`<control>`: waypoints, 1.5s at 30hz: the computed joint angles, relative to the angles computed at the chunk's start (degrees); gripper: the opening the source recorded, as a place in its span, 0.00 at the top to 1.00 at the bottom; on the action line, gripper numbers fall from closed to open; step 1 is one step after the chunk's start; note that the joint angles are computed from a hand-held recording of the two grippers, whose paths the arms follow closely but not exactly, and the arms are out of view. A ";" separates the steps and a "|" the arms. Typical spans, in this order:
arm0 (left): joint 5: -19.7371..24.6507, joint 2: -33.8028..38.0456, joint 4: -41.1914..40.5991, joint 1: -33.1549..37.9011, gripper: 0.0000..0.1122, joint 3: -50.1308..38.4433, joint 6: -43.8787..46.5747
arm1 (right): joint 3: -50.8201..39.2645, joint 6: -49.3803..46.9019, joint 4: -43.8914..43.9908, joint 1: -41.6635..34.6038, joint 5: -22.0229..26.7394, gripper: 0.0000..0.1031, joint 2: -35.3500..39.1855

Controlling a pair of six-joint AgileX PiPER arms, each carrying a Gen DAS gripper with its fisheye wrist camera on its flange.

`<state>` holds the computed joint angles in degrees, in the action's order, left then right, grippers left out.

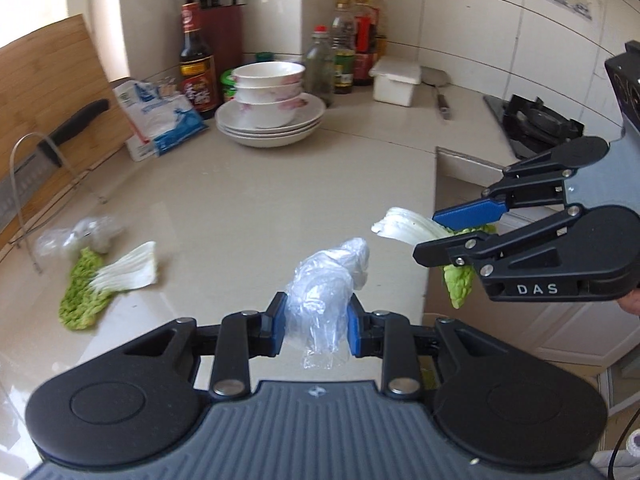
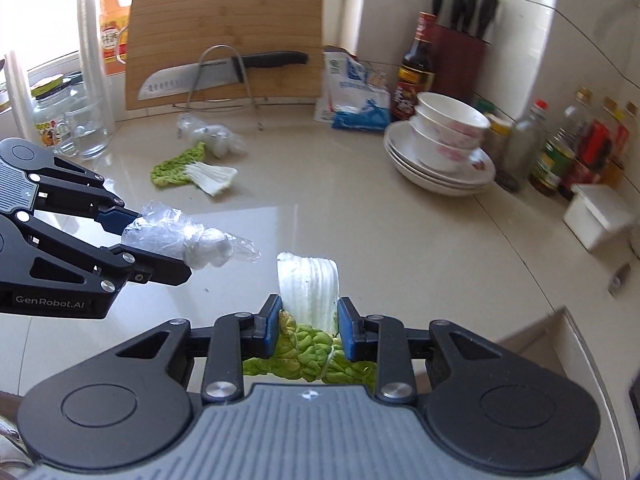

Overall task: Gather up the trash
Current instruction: 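Carry the cabbage to the bucket and release it with the right tool while the left tool carries the bag, then lower the clear plastic bag into the bucket and open the left tool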

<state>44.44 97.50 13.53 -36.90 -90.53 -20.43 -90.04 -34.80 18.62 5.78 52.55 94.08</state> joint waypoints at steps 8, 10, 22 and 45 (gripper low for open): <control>2.69 8.63 -3.18 -6.28 0.75 -11.13 3.81 | 13.11 -2.58 2.04 -12.55 -2.02 0.67 -7.68; 3.63 10.76 -3.92 -7.41 0.75 -13.74 4.46 | 15.25 -3.78 2.91 -15.07 -2.56 0.67 -8.12; 9.68 20.68 -4.69 -10.66 0.75 -26.26 4.80 | 20.75 -9.02 6.51 -23.41 -8.81 0.66 0.78; 18.43 37.02 -8.90 -12.09 0.75 -48.30 9.47 | 25.13 -11.43 8.91 -29.25 -13.40 0.03 1.34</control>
<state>62.87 134.52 4.63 -48.99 -138.83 -10.96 -64.91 -46.24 27.53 -23.47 39.15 95.42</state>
